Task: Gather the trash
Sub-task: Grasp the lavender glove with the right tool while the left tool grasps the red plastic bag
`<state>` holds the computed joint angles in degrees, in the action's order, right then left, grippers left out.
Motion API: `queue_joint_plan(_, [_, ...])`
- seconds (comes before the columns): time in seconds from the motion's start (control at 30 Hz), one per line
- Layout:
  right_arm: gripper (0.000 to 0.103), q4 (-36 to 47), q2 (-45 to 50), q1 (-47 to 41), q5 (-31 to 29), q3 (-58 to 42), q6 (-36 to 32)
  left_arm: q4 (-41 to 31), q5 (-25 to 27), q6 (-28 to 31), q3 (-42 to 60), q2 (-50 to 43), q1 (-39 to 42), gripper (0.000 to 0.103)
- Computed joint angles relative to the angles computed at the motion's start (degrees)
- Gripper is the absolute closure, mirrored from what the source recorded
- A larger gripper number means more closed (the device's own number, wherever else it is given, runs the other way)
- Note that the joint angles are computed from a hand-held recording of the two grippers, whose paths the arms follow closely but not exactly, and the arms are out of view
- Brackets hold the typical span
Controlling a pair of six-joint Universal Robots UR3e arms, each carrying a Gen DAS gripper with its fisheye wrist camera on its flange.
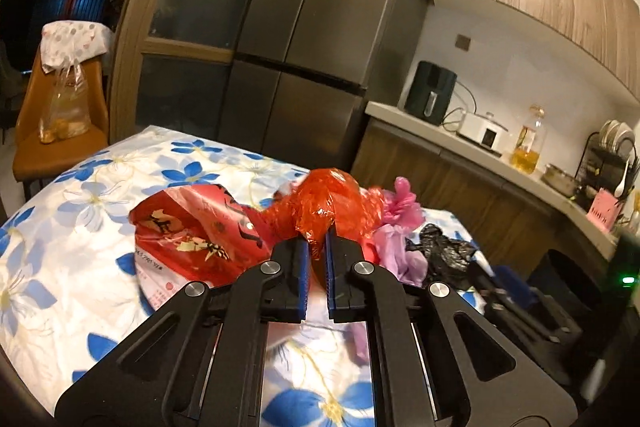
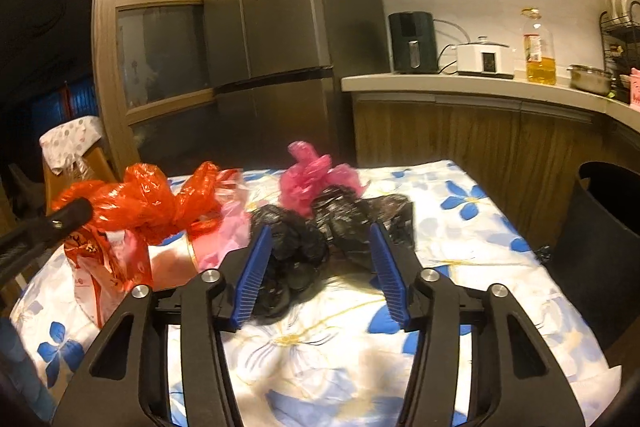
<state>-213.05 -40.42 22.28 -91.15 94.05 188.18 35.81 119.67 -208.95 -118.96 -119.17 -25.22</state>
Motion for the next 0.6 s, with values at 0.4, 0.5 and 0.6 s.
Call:
queue_joint_plan(0.4, [0.065, 8.6, 5.0, 4.6, 2.8, -8.9, -2.6, 5.6, 2.6, -3.0, -8.9, 4.6, -1.5, 0.097])
queue_joint_plan(0.5, [0.07, 11.5, 6.0, 5.2, 2.6, -11.5, -3.0, 6.1, 2.8, -2.0, -9.2, 5.2, -1.9, 0.097])
queue_joint_plan(0.6, [0.078, 14.2, 6.5, 5.3, 2.6, -13.0, -3.4, 6.2, 2.5, -1.7, -9.5, 5.5, -2.0, 0.097])
